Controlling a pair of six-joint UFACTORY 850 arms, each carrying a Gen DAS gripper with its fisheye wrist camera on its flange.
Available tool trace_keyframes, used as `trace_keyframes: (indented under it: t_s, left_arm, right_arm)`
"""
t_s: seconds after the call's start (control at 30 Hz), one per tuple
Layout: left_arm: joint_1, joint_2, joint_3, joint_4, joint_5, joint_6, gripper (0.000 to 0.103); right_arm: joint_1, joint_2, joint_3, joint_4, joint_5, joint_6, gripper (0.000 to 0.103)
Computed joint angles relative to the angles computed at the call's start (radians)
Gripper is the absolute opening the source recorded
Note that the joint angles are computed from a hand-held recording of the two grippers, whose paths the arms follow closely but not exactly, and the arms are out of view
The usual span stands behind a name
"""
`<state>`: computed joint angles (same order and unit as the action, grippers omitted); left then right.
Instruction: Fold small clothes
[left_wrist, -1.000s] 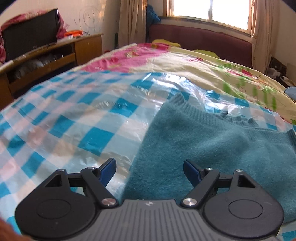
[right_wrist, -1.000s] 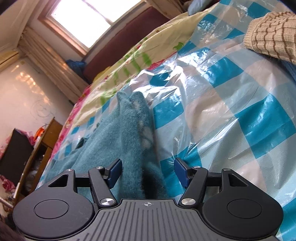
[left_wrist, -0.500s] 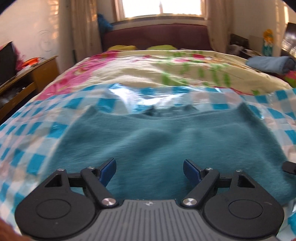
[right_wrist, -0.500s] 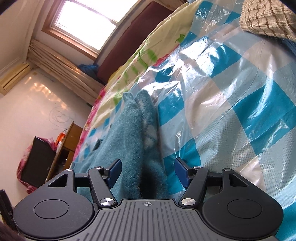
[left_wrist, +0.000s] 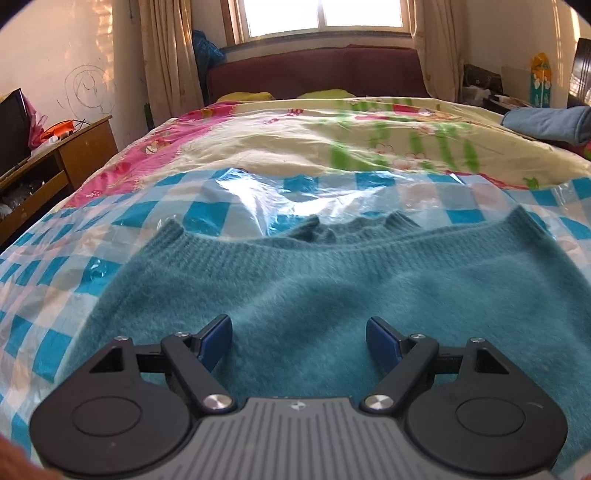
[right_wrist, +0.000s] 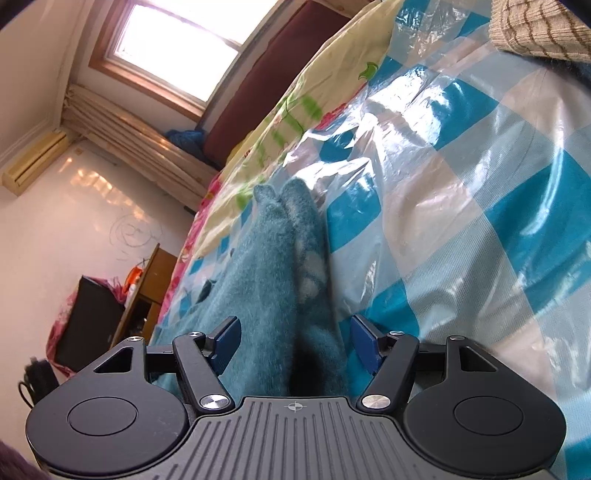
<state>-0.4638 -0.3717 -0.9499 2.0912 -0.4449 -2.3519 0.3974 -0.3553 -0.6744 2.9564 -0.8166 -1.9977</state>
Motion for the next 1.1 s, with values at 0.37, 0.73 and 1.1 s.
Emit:
trace_keyframes:
  t_s: [0.37, 0.73, 1.1]
  left_arm:
    - [0.047, -0.092, -0.117, -0.081, 0.052, 0.078, 0.085]
    - [0.048, -0.111, -0.156, -0.177, 0.016, 0.19, 0.085]
    - [0.035, -0.149, -0.118, 0.0, -0.161, 0.107, 0.087]
  right_arm:
    - [-0.044, -0.061, -0.114, -0.107, 0.062, 0.046, 0.07]
    - [-0.071, -0.128, -0.14, -0.219, -0.064, 0.064, 0.044]
    - [-0.1, -0.158, -0.113, -0.261, -0.192, 0.188, 0.029]
